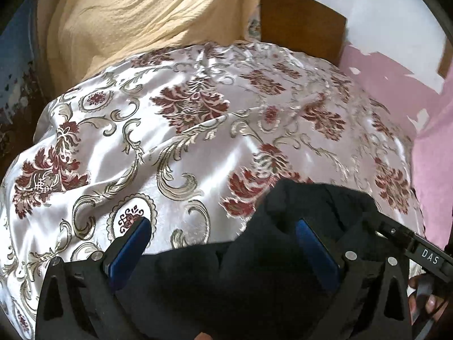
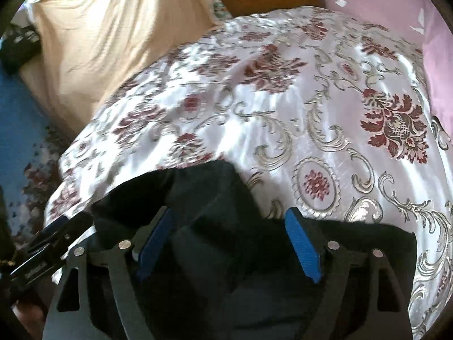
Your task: Fold large clothes
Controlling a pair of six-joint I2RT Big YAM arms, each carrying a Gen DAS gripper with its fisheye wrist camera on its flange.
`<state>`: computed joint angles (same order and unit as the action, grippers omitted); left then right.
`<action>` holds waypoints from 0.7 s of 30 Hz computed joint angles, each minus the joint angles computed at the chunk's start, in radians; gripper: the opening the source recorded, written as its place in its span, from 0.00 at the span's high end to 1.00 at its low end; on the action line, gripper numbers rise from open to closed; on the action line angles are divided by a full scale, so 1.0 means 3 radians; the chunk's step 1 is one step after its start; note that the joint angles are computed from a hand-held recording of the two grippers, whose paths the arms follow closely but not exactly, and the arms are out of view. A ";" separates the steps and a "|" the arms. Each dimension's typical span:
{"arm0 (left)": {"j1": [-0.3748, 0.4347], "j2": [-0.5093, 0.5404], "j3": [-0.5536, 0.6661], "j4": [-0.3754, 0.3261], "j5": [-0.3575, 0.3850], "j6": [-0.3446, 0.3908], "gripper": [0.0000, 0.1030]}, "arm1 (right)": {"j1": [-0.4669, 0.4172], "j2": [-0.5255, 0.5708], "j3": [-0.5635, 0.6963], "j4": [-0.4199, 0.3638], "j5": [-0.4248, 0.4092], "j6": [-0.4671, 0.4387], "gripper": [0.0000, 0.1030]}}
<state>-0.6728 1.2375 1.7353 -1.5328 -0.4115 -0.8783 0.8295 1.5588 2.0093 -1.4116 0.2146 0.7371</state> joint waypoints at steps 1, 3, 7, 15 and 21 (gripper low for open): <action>0.0007 -0.0040 -0.0056 0.0050 0.0002 -0.0010 0.00 | -0.0035 0.0013 -0.0026 0.0053 -0.0047 0.0040 0.32; 0.0055 -0.0061 -0.0126 0.0130 0.0069 -0.0026 0.01 | -0.0094 0.0002 -0.0097 0.0167 -0.0164 0.0106 0.43; 0.0090 -0.0053 -0.0174 0.0223 0.0301 0.0091 0.41 | -0.0076 0.0001 -0.0156 0.0247 -0.0237 0.0060 0.70; -0.0256 -0.0282 -0.0144 0.0267 0.0113 0.0024 0.93 | 0.0014 -0.0387 -0.0419 0.0412 -0.0174 -0.0062 0.86; -0.0919 -0.0556 0.0048 -0.0153 -0.0505 -0.0399 0.94 | 0.0246 -0.0848 -0.0541 0.0386 0.0077 -0.0239 0.88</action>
<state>-0.9486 1.0708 1.7497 -1.5786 -0.5629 -0.9980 0.9031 1.3045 1.8469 -1.2959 0.2376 0.6655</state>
